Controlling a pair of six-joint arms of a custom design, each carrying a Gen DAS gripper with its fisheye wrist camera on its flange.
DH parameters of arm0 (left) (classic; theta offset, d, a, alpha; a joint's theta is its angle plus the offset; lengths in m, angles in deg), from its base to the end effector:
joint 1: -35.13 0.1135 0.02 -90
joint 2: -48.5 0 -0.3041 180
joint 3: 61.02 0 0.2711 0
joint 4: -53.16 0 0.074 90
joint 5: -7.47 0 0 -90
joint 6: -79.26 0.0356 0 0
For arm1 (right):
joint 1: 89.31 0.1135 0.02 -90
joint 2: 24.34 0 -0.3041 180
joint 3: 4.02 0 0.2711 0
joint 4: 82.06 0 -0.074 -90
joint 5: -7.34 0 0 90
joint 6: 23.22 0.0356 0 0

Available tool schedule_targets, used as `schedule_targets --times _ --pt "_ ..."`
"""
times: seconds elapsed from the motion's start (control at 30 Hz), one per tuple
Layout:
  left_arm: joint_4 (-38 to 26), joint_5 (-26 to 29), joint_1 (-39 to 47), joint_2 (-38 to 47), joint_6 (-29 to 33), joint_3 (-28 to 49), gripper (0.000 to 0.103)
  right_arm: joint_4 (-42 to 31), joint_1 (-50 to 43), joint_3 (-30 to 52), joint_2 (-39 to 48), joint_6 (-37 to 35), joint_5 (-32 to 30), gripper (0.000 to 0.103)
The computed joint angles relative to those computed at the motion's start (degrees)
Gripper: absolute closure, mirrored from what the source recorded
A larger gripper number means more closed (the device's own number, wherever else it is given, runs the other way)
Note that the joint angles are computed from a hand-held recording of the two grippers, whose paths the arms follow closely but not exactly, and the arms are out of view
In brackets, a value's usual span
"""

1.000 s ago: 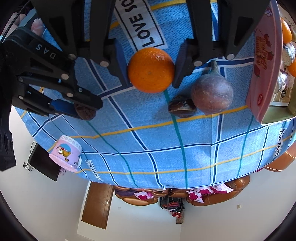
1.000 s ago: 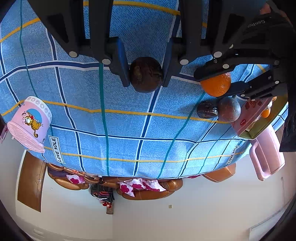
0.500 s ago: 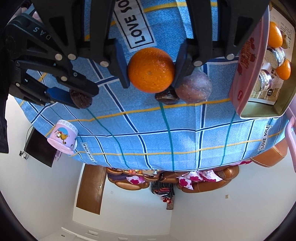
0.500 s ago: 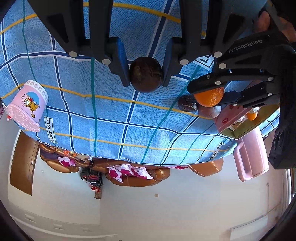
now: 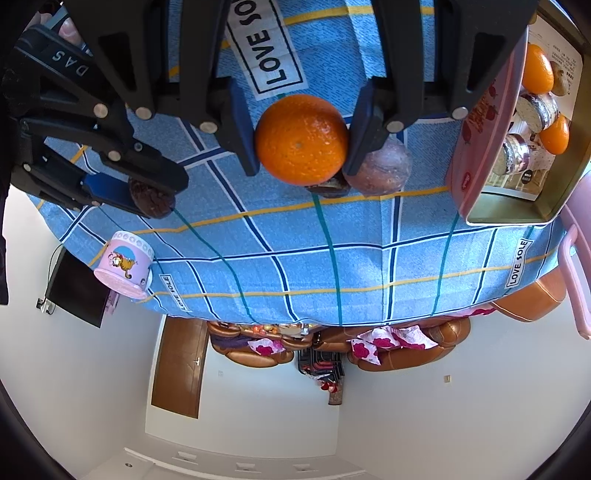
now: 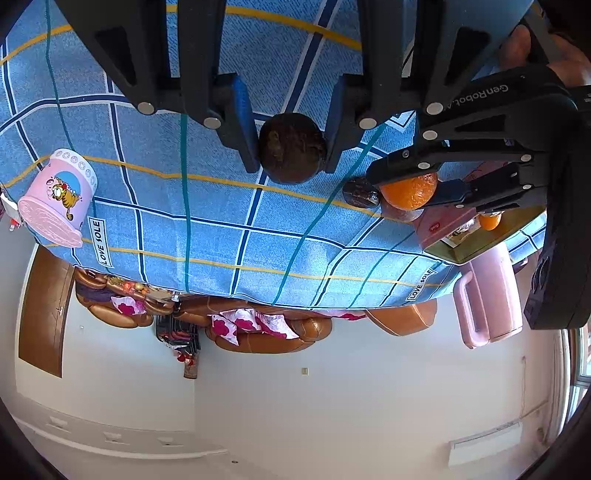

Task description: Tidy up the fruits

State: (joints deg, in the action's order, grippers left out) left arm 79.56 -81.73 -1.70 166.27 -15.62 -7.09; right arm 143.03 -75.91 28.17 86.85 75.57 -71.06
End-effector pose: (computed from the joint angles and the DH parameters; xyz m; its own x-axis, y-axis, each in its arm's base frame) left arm 0.2944 -0.2211 0.0726 -0.5366 0.2956 -0.7904 0.5647 0.8218 -0.0760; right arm 0.2663 0.0561 0.0702 -0.5462 0.0238 -0.8373 0.0190 0.9997 0.0160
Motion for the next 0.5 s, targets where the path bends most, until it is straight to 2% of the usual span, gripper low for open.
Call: schedule_targets --times 0.5 --pt "5.1 -3.3 -1.2 -0.9 1.0 -2.9 0.055 6.9 0.5 -2.6 0.7 -0.4 1.0 0.067"
